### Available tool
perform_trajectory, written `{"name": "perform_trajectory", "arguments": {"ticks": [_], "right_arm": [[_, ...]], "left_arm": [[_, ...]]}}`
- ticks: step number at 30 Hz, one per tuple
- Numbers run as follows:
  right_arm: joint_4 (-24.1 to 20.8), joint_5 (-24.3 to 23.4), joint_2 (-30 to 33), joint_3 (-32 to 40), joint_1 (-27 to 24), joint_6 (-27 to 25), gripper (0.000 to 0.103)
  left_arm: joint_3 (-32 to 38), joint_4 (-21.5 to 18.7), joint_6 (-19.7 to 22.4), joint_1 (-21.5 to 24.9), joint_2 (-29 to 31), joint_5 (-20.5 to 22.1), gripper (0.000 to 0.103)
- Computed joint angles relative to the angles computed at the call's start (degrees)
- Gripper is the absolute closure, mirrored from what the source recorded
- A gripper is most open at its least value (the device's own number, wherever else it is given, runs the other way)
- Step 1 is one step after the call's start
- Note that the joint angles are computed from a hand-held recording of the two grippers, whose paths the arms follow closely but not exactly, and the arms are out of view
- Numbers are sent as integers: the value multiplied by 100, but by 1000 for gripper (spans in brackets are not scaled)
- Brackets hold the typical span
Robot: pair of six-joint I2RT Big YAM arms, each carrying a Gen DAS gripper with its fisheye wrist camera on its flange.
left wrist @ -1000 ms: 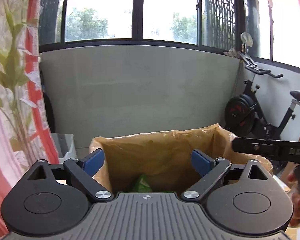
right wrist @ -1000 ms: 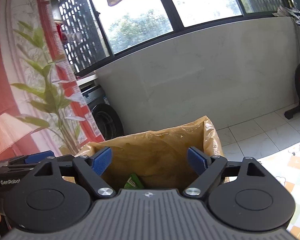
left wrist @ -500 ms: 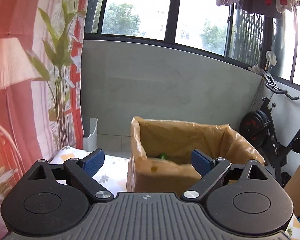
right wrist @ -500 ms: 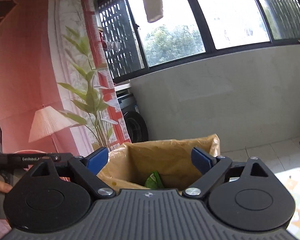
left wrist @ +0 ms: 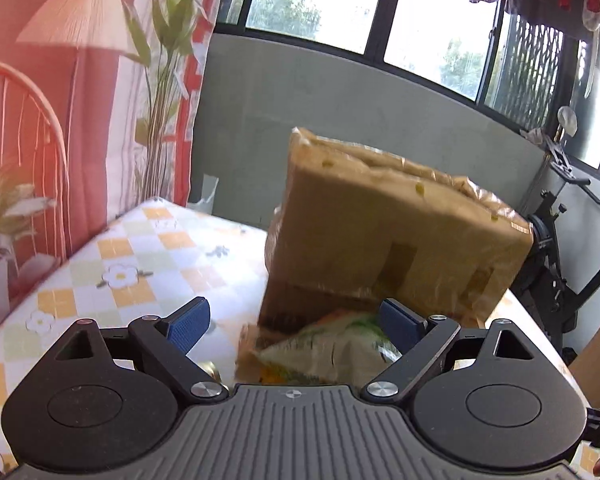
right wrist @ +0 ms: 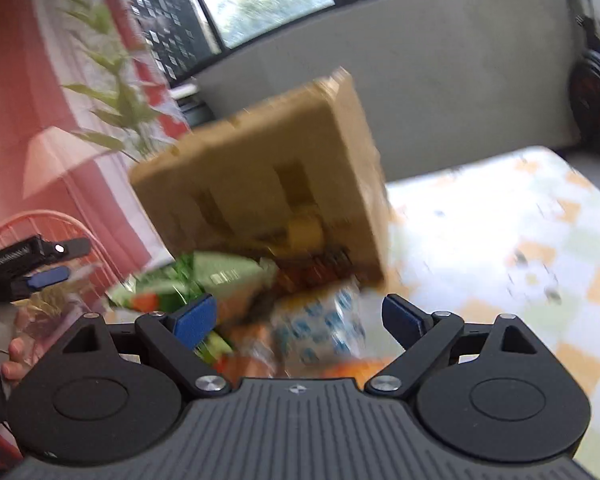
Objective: Organize snacks
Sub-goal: 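Reach the left tool to the pale green chip bag while the right tool reaches the orange bag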
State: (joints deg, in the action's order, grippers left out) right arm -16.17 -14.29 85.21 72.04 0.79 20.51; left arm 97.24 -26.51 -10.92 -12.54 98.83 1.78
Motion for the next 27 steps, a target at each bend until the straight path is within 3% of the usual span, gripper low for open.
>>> {"name": "perform_trajectory", "arguments": {"ticks": [2, 8, 12, 14, 21, 23, 27], "right_arm": [[-189, 69, -53, -102, -11, -127, 11], [-445, 292, -16, -246, 74, 294, 11], [-466, 336, 88, -238, 11, 560, 10], [-511, 175, 168, -226, -41, 726, 5], [-373, -338, 329, -236, -127, 1005, 7], [-193, -432, 345, -249, -119, 912, 24], [-130, -119, 386, -116, 22, 395, 34]], "left_arm": [[-161, 102, 142, -59, -55, -56, 11], [-462, 208, 324, -122, -135, 221, 11], [-616, 228, 291, -121, -181, 161, 13], [-663, 258, 223, -119, -194, 167, 13], [-679, 175, 288, -155, -153, 195, 13], [-692, 200, 318, -164, -155, 193, 13], [-770, 354, 390, -162, -190, 223, 13]]}}
